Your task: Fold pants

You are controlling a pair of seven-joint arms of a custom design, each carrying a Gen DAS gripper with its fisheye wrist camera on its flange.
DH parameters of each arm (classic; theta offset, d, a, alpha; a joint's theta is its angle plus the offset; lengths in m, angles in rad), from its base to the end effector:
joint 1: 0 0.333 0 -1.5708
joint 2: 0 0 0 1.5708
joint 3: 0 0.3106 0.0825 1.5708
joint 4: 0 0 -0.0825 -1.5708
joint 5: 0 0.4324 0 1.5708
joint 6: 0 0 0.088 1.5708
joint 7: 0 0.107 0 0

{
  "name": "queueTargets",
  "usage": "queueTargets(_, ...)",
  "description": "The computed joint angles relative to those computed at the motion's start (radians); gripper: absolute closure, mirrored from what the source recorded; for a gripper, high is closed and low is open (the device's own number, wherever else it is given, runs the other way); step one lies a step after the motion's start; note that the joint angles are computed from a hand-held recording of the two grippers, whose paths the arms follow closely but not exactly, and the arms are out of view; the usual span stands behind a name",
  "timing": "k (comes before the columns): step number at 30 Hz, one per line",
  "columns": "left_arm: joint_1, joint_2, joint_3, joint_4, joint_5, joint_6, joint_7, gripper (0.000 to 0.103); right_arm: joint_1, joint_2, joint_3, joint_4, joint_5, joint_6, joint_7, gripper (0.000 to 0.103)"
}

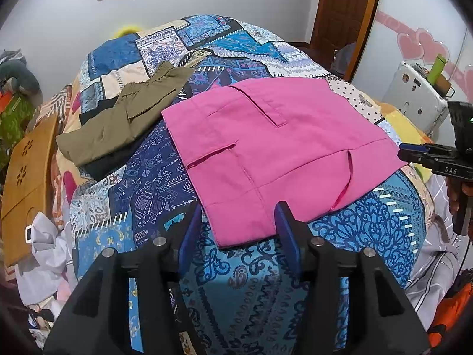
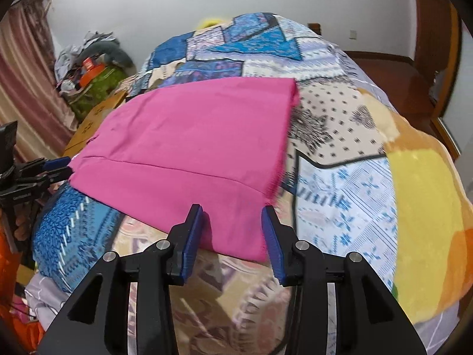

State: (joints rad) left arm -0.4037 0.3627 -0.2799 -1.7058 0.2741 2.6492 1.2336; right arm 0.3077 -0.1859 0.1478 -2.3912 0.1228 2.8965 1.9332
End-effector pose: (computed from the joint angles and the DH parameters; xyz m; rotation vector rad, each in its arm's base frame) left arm 0.5809 -0.4541 0.4279 -1.4132 2.3848 -0.7792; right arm 0.5026 0.2397 0.4360 -1.7401 1.7542 -0.2751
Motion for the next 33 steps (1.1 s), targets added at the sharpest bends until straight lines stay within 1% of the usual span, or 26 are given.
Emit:
queueTargets(3,0.006,-0.012,-0.001,-0.014,-0.009,0.005,0.001,0.050,-0.007,-0.011,0.000,-0.010,-0.010,-0.006,0.008,0.064)
queueTargets(6,-0.020,-0.028,0.031,-0.021,0.060,-0.017,-0.056,0.050,-0.025,-0.013,0.016,-0.005,-0.058,-0.020,0.032,0.060)
queueTargets(9,-0.011,-0.036,0.033,-0.024,0.068,-0.030,-0.082,0.050,-0.035,-0.012,0.021,0.010,-0.104,-0.047,0.045,0.060)
queueTargets(13,-0.019,-0.026,0.057,0.007,0.128,-0.045,-0.156,0.050,-0.037,-0.009,0.013,0.034,-0.124,-0.076,0.051,0.060)
queueTargets(16,-0.013,0.000,0.058,0.054,0.138,-0.045,-0.179,0.050,-0.048,-0.004,0.014,0.050,-0.157,-0.066,0.067,0.059)
queueTargets(20,-0.024,0.056,0.069,0.151,0.161,-0.060,-0.193,0.049,-0.063,0.009,0.012,0.076,-0.194,-0.045,0.082,0.056)
queueTargets(23,-0.037,0.109,0.080,0.239,0.174,-0.078,-0.199,0.043,-0.069,0.033,0.000,0.108,-0.204,-0.032,0.077,0.055)
queueTargets(26,-0.046,0.175,0.087,0.343,0.172,-0.105,-0.186,0.042,-0.070,0.064,-0.014,0.143,-0.201,-0.020,0.066,0.054)
queueTargets(27,-0.049,0.200,0.089,0.382,0.168,-0.116,-0.178,0.041,-0.071,0.079,-0.018,0.159,-0.204,-0.017,0.064,0.054)
queueTargets(31,-0.067,0.315,0.107,0.555,0.149,-0.172,-0.157,0.033,-0.066,0.128,-0.038,0.211,-0.209,-0.010,0.047,0.053)
queueTargets(33,-0.073,0.373,0.111,0.642,0.130,-0.207,-0.140,0.032,-0.065,0.160,-0.049,0.242,-0.215,-0.003,0.042,0.052)
